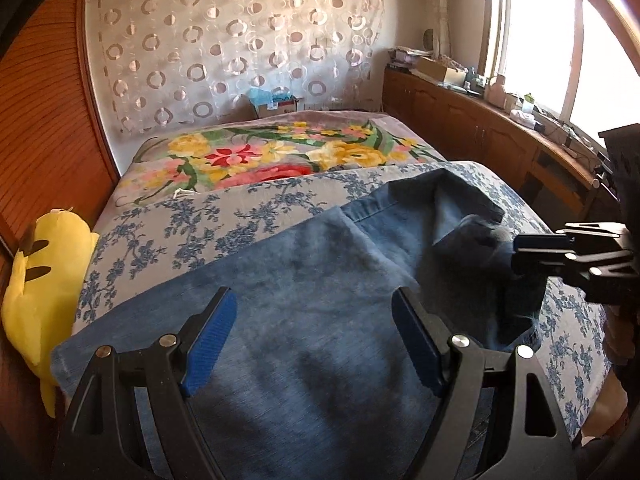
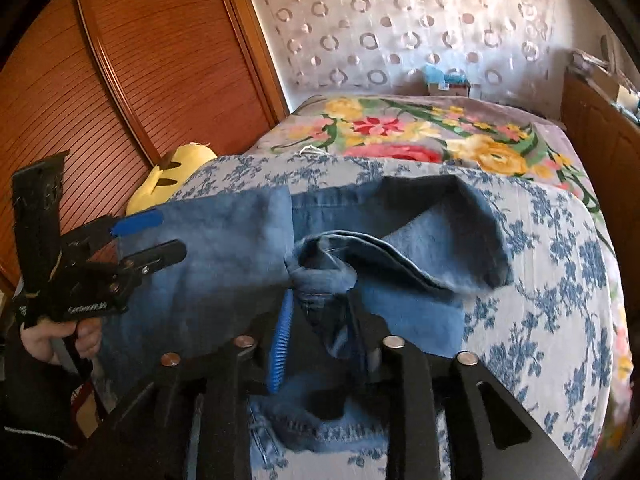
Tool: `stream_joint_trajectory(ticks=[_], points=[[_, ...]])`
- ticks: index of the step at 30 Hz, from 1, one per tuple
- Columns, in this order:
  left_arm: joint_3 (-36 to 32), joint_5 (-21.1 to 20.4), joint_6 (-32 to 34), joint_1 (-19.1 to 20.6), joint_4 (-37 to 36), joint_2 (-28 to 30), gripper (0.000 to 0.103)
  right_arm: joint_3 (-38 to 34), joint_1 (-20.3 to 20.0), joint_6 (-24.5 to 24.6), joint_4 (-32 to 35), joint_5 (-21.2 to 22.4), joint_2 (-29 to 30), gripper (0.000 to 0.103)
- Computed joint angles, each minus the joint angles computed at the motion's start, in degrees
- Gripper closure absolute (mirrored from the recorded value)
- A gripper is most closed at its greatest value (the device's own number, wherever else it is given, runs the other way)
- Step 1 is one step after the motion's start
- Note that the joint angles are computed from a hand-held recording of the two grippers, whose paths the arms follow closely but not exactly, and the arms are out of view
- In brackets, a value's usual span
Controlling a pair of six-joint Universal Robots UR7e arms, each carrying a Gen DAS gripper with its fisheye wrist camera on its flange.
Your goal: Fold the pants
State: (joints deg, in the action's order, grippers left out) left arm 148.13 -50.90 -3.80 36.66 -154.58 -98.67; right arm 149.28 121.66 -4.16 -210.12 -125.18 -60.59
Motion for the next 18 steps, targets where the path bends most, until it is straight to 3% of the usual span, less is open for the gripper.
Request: stream_joint_trajectory(ticks=[6, 9, 14, 18], points=[[-0.96, -1.78, 0.24, -0.71, -1.64, 4.32, 0.023, 1.66, 3.67, 1.51, 0.26, -3.89, -3.76, 0.062], [-1.46, -3.59, 0.15, -1.10, -2.66, 7.25, 0.023, 3.12, 3.44, 1.86, -1.43, -6.25, -4.89, 0.062], [-2.12, -5.55, -0.26, -2.14, -3.44, 11.47, 0.023, 3.11, -1.31, 0.39, -3.02, -7.09, -4.93, 0.061], [-2.73, -6.68, -0.76, -2.58, -3.77, 14.07, 0.023, 1.82, -6.54, -2.35, -3.43, -3.96, -4.53, 0.061]])
